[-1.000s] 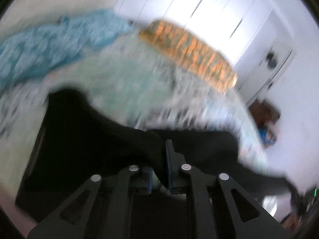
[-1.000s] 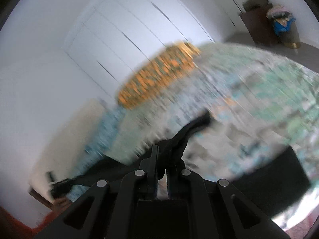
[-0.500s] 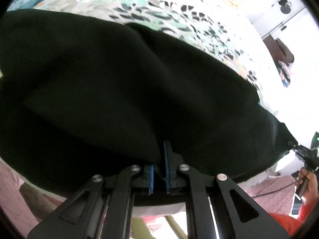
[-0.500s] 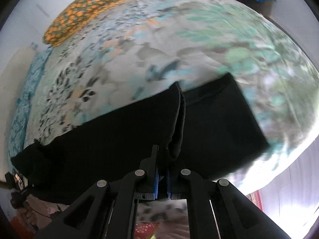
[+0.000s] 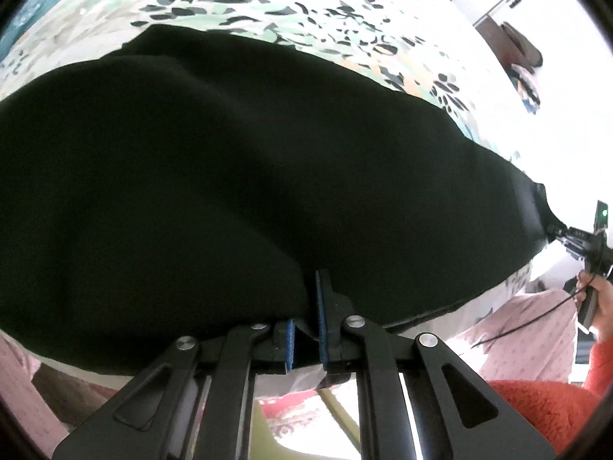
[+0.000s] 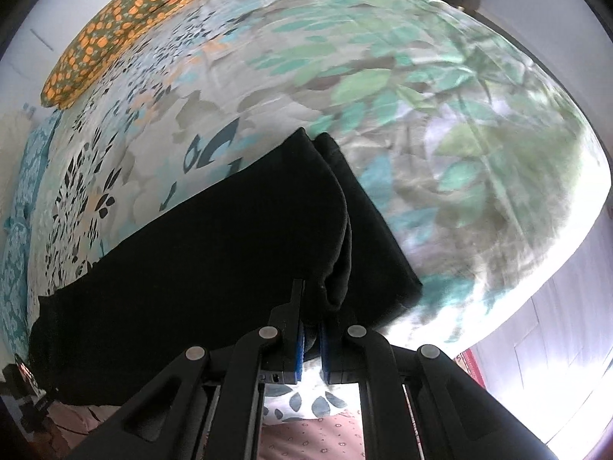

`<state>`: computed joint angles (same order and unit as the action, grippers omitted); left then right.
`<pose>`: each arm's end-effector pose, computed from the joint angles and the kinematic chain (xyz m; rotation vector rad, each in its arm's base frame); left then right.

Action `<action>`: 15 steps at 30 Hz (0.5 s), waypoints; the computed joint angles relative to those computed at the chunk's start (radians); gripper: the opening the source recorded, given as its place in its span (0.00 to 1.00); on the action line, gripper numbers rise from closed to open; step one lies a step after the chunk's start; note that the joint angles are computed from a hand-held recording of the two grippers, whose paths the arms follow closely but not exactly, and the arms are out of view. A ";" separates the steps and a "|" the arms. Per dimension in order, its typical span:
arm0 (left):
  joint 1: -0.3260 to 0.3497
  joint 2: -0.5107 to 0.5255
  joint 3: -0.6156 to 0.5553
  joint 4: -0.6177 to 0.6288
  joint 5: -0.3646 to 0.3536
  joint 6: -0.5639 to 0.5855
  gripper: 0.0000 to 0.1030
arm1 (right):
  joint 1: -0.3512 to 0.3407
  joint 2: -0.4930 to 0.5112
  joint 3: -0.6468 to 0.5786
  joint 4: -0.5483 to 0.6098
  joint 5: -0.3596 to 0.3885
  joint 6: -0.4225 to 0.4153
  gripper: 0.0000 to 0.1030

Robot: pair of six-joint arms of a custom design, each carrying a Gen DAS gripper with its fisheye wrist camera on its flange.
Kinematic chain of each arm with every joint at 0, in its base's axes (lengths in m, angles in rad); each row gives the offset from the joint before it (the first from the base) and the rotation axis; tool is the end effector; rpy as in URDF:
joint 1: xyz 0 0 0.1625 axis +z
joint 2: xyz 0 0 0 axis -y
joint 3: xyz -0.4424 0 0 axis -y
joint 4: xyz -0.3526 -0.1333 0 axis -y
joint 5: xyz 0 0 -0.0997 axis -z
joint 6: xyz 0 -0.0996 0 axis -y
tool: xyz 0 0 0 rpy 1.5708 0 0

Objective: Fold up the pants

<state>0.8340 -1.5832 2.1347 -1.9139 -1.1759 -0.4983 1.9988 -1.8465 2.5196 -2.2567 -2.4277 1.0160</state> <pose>-0.1238 -0.3918 0.3095 0.3773 2.6741 -0.0826 0.1590 -0.2086 0.3044 -0.7036 -2.2997 0.7375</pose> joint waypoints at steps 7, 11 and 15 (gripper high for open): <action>-0.001 0.011 -0.003 0.006 -0.001 0.019 0.08 | -0.007 0.008 -0.016 0.076 -0.011 0.047 0.07; -0.005 0.029 0.001 0.010 0.010 0.031 0.08 | -0.020 0.016 -0.026 0.102 -0.008 0.066 0.07; -0.001 0.030 -0.001 0.010 0.007 0.035 0.08 | -0.014 0.033 -0.046 0.170 -0.028 0.129 0.13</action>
<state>0.8334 -1.5531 2.1340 -1.9037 -1.1693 -0.4628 1.9849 -1.8133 2.4732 -2.0867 -2.4559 1.1448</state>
